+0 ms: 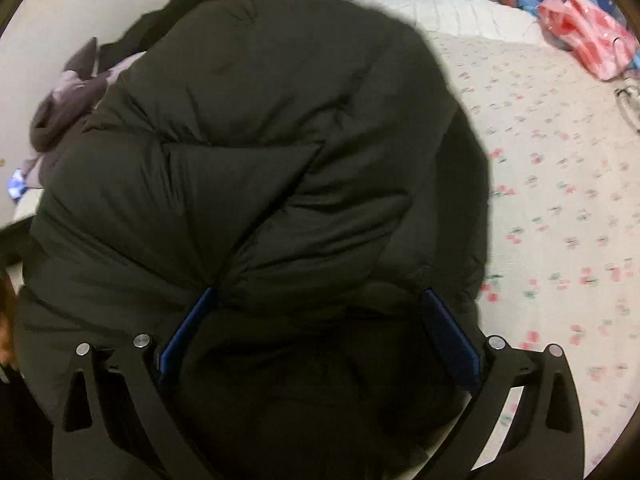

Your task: Fold large clothes

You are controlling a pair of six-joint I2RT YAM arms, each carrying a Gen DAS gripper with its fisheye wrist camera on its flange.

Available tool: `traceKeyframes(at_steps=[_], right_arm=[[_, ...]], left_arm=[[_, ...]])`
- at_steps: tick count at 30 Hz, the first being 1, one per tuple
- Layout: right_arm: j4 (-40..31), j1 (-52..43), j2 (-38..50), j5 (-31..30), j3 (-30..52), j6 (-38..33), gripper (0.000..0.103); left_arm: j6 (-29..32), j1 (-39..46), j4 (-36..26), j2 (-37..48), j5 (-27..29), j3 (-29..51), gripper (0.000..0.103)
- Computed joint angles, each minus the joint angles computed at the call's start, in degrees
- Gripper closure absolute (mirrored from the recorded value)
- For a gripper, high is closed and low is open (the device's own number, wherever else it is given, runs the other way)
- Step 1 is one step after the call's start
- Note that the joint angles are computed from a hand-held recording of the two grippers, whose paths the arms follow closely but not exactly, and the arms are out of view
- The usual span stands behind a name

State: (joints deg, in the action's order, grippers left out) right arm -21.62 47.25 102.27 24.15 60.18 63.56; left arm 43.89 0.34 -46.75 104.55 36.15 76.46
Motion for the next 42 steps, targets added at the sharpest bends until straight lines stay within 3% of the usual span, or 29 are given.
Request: traceKeyframes(at_steps=[1,4,6,8,10,12,15,17,19,21,22,24,25,28,32,34,37,39,42], right_arm=[[-2.5,0.9,-1.6,1.1,0.4,0.9,0.007],[-1.2,4.9,-5.8,4.7,-3.7,5.4,0.007],[1.6,5.9,-4.3,1.4,-6.1,6.0,0.007],[2.2,5.3,-8.2,1.6,-9.2,7.3,0.007],[1.8,6.8,-14.1,9.3,-11.1,7.8,0.007],[-3.3,7.9,-18.1,17.0,-9.4,7.3,0.007],[-4.5,3.0,-20.3,18.9,-5.8,-1.2,0.007],[-2.8,-1.7,-18.9,17.0,-4.3,-5.5,0.007],[-8.2,-10.0,-7.7,8.2,3.0,-7.5,0.007],[-2.5,-15.5,0.9,-3.4,4.6,-13.0,0.007],[0.2,-16.9,1.5,-5.9,3.2,-12.1,0.007],[1.8,-18.0,-1.0,-7.7,1.3,-11.5,0.007],[6.1,-18.4,-4.7,-8.7,-3.2,-11.2,0.007],[12.5,-20.0,-15.4,-7.9,-14.5,-6.6,0.007],[16.9,-26.0,-21.4,-16.3,-22.3,-5.7,0.007],[17.1,-29.4,-20.4,-20.9,-22.0,-6.9,0.007],[22.0,-31.9,-15.0,-26.7,-21.9,-6.7,0.007],[29.2,-32.2,-12.4,-30.6,-24.8,-4.3,0.007],[35.8,-28.4,-10.3,-29.0,-26.2,-0.4,0.006]], left_arm=[[0.5,0.2,0.6,-0.6,-0.3,-0.9,0.007],[3.7,2.4,-3.5,0.0,2.4,1.4,0.007],[4.3,2.8,-4.8,0.9,2.8,2.5,0.007],[2.7,3.1,-3.0,0.5,3.5,1.9,0.007],[0.9,3.7,-3.2,0.8,5.4,3.2,0.007],[-0.9,4.4,-5.1,2.2,7.9,5.8,0.007],[-5.2,4.4,-7.6,5.8,9.7,10.5,0.007],[-8.0,3.9,-7.2,7.3,9.2,12.0,0.007],[-10.2,3.0,-6.1,8.1,7.3,12.3,0.007],[-10.8,2.2,-4.5,8.4,4.9,11.8,0.007],[-10.8,2.0,-3.7,8.2,4.4,11.1,0.007],[-10.8,1.7,-0.8,6.1,3.1,8.5,0.007],[-9.4,2.4,-2.6,6.6,5.7,9.5,0.007],[-6.8,5.2,-16.0,14.2,14.3,20.0,0.007],[-9.7,6.7,-26.2,24.7,17.9,32.3,0.007],[-11.8,6.5,-30.2,30.3,18.5,38.1,0.007],[-13.5,4.6,-28.9,32.3,16.1,37.9,0.006],[-14.6,3.3,-27.6,32.7,16.3,36.1,0.006],[-13.0,2.2,-25.2,28.3,15.9,31.7,0.006]])
